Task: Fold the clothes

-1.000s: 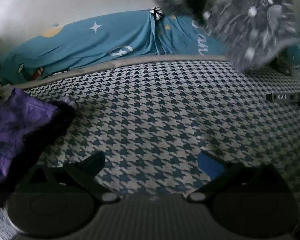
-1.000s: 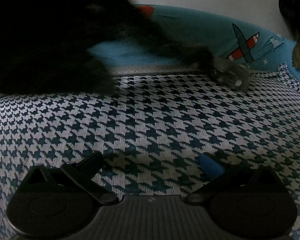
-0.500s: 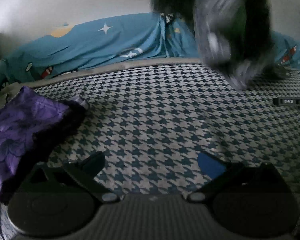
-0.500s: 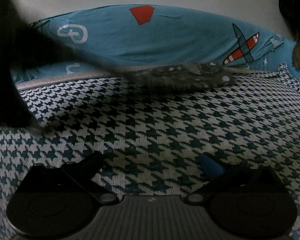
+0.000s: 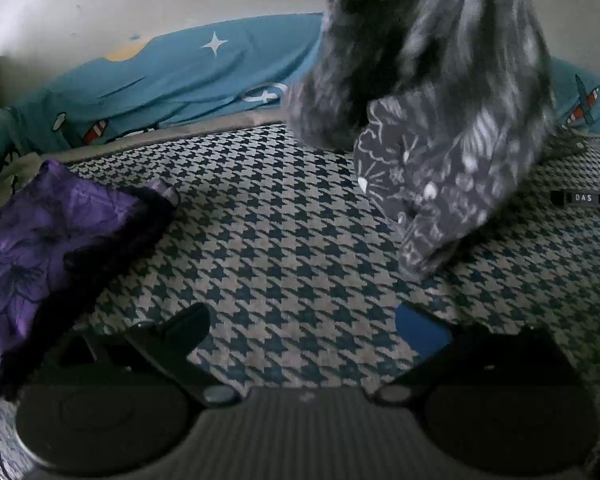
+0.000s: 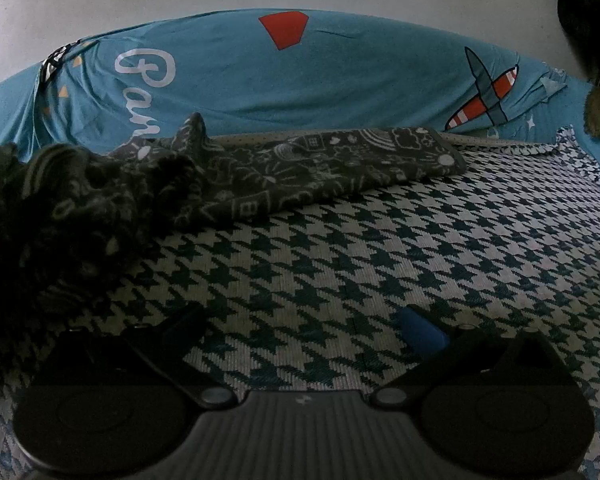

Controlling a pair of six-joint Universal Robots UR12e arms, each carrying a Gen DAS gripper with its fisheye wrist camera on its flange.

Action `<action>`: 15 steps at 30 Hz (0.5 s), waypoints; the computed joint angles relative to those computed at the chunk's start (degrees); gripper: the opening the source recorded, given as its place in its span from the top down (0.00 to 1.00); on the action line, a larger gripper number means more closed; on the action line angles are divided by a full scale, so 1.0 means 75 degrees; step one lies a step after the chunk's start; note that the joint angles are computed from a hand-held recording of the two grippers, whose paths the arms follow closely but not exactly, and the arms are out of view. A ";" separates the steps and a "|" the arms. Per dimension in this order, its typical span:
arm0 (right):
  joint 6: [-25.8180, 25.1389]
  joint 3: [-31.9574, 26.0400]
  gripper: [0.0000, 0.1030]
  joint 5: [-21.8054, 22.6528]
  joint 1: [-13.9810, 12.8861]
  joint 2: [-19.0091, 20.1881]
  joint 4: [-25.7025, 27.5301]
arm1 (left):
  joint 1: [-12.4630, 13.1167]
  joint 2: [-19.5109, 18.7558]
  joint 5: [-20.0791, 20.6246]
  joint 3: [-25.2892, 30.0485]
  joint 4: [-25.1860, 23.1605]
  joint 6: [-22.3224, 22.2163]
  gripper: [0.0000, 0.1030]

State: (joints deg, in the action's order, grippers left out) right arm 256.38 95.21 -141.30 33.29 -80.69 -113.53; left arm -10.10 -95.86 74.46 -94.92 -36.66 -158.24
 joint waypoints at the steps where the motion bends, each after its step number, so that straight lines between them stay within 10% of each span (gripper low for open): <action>1: -0.0003 0.0002 0.00 0.0000 -0.0003 0.0000 -0.0003 | -0.0008 -0.0003 0.0024 0.0001 0.0004 -0.0001 0.00; 15: 0.0011 -0.0012 0.00 -0.0007 0.0002 0.0014 0.0012 | 0.0026 0.0017 0.0210 0.0022 -0.0188 -0.0016 0.00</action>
State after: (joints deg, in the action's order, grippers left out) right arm 256.47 95.12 -141.35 33.30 -80.59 -113.44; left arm -9.91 -95.73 76.04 -94.75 -38.07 -158.36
